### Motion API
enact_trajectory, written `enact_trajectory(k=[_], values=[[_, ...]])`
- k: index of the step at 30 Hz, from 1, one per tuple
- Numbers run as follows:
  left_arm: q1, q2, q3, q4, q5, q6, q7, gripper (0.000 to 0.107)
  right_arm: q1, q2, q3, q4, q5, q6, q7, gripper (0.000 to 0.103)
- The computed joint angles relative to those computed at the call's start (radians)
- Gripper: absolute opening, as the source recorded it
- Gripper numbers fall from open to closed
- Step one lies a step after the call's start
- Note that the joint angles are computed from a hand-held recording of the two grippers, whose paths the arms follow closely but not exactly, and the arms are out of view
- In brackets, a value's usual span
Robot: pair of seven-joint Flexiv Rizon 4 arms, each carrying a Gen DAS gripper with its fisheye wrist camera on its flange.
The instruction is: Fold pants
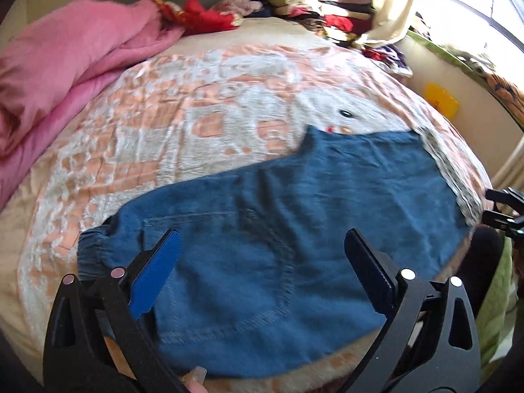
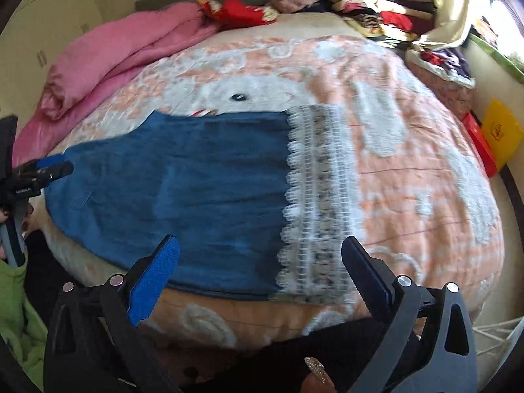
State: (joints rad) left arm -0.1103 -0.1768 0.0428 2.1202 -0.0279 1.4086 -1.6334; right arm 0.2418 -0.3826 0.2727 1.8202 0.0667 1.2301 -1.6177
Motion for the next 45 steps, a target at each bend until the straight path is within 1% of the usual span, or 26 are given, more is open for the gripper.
enact_trajectory(k=[2,4,7,11,13,15,16,17,19,21,24,27,30,31,34,35,36,41,45], values=[[0.011,0.008,-0.041,0.02,-0.058,0.001,0.054,0.093,0.038,-0.001,-0.021,0.007,-0.042,0.0,0.033,0.099],[0.025,0.011,-0.105,0.055,-0.159,0.026,0.149,0.093,0.043,-0.015,-0.011,-0.01,-0.043,-0.006,0.039,0.099],[0.0,-0.005,-0.122,0.06,-0.192,0.027,0.194,0.093,0.054,-0.031,-0.007,-0.023,-0.05,-0.007,0.047,0.098],[-0.051,-0.051,-0.092,0.027,-0.145,-0.003,0.176,0.092,0.07,-0.044,-0.016,-0.017,-0.072,-0.007,0.068,0.098],[-0.122,-0.088,-0.004,-0.03,-0.001,-0.064,0.075,0.089,0.083,-0.05,-0.039,-0.013,-0.098,-0.025,0.106,0.098],[-0.135,-0.109,0.013,-0.051,0.05,-0.108,0.037,0.079,0.086,-0.058,-0.055,-0.01,-0.117,-0.043,0.139,0.098],[-0.129,-0.112,0.01,-0.046,0.057,-0.101,0.029,0.079,0.082,-0.064,-0.057,-0.014,-0.118,-0.068,0.151,0.098],[-0.121,-0.111,0.001,-0.036,0.055,-0.082,0.028,0.079,0.079,-0.068,-0.058,-0.012,-0.121,-0.078,0.16,0.092],[-0.106,-0.108,-0.012,-0.029,0.048,-0.075,0.038,0.078,0.096,-0.07,-0.082,0.009,-0.161,-0.062,0.188,0.088],[-0.088,-0.107,-0.03,-0.021,0.024,-0.068,0.054,0.077,0.115,-0.068,-0.101,0.023,-0.208,-0.052,0.214,0.088],[-0.083,-0.107,-0.035,-0.014,0.014,-0.057,0.061,0.077,0.117,-0.073,-0.1,0.024,-0.237,-0.052,0.236,0.089],[-0.083,-0.1,-0.035,-0.012,0.008,-0.06,0.062,0.077,0.098,-0.07,-0.079,0.022,-0.227,-0.048,0.23,0.089],[-0.068,-0.086,-0.057,0.001,-0.027,-0.053,0.088,0.077,0.058,-0.047,-0.039,0.027,-0.173,-0.028,0.194,0.088],[-0.061,-0.081,-0.068,0.007,-0.046,-0.049,0.102,0.077,0.06,-0.037,-0.045,0.035,-0.174,-0.016,0.198,0.088],[-0.066,-0.075,-0.068,0.006,-0.056,-0.045,0.108,0.077,0.061,-0.01,-0.063,0.053,-0.179,0.012,0.22,0.089],[-0.068,-0.072,-0.067,0.004,-0.057,-0.044,0.109,0.078,0.058,-0.006,-0.064,0.054,-0.176,0.018,0.223,0.093],[-0.072,-0.069,-0.063,0.001,-0.054,-0.043,0.106,0.079,0.056,0.001,-0.069,0.06,-0.177,0.029,0.23,0.094],[-0.077,-0.059,-0.06,-0.025,-0.048,-0.045,0.108,0.082,0.031,0.028,-0.078,0.079,-0.159,0.072,0.257,0.095],[-0.091,-0.071,-0.047,-0.088,-0.01,-0.07,0.102,0.086,0.019,0.057,-0.091,0.119,-0.16,0.116,0.291,0.095]])
